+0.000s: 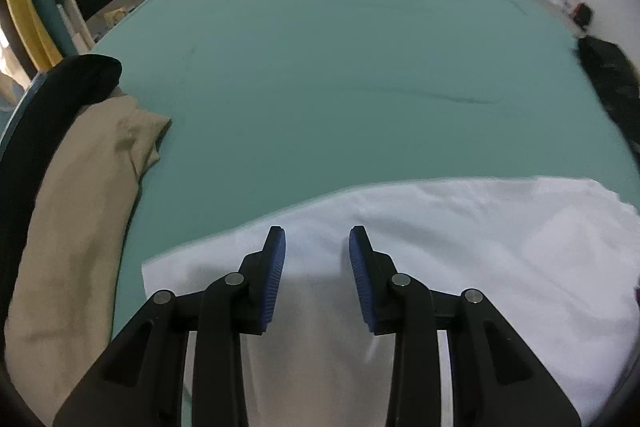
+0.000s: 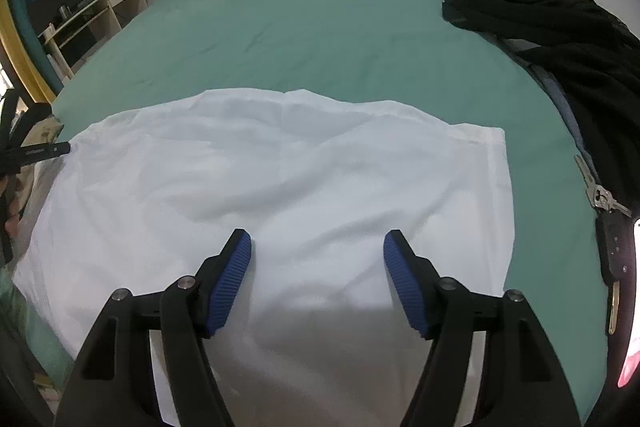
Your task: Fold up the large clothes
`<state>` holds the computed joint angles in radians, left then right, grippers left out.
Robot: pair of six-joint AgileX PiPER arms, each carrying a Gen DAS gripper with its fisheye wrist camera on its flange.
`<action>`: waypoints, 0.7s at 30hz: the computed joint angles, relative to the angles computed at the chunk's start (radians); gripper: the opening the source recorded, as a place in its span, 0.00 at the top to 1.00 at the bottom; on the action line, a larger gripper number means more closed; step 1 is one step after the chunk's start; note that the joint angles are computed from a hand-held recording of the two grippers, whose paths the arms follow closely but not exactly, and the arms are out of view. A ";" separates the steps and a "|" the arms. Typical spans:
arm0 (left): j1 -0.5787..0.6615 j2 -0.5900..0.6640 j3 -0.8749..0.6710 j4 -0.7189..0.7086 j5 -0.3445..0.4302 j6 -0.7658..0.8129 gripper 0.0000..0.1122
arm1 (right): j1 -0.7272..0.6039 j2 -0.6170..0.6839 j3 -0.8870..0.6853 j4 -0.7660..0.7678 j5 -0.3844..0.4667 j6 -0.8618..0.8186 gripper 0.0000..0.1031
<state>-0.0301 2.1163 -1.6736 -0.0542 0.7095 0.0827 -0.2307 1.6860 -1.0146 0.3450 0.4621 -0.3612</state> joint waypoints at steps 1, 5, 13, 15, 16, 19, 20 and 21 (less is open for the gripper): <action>-0.001 -0.038 0.051 -0.023 -0.017 0.022 0.68 | 0.002 -0.007 0.003 -0.008 0.006 0.008 0.25; -0.013 -0.189 0.298 -0.059 -0.099 0.059 0.68 | -0.003 -0.027 0.015 -0.032 0.020 0.031 0.21; -0.012 -0.313 0.536 0.077 -0.165 -0.061 0.66 | -0.018 -0.089 0.064 -0.092 0.044 0.087 0.19; -0.008 -0.336 0.559 0.083 -0.155 -0.073 0.66 | -0.018 -0.104 0.076 -0.118 0.050 0.112 0.19; -0.007 -0.339 0.552 0.089 -0.144 -0.082 0.65 | -0.018 -0.113 0.081 -0.129 0.058 0.125 0.18; -0.011 -0.390 0.591 0.098 -0.147 -0.110 0.65 | -0.016 -0.148 0.105 -0.151 0.079 0.145 0.12; -0.009 -0.418 0.616 0.091 -0.162 -0.106 0.65 | -0.017 -0.159 0.114 -0.160 0.083 0.154 0.11; -0.007 -0.449 0.650 0.076 -0.183 -0.097 0.65 | -0.018 -0.178 0.130 -0.158 0.087 0.157 0.09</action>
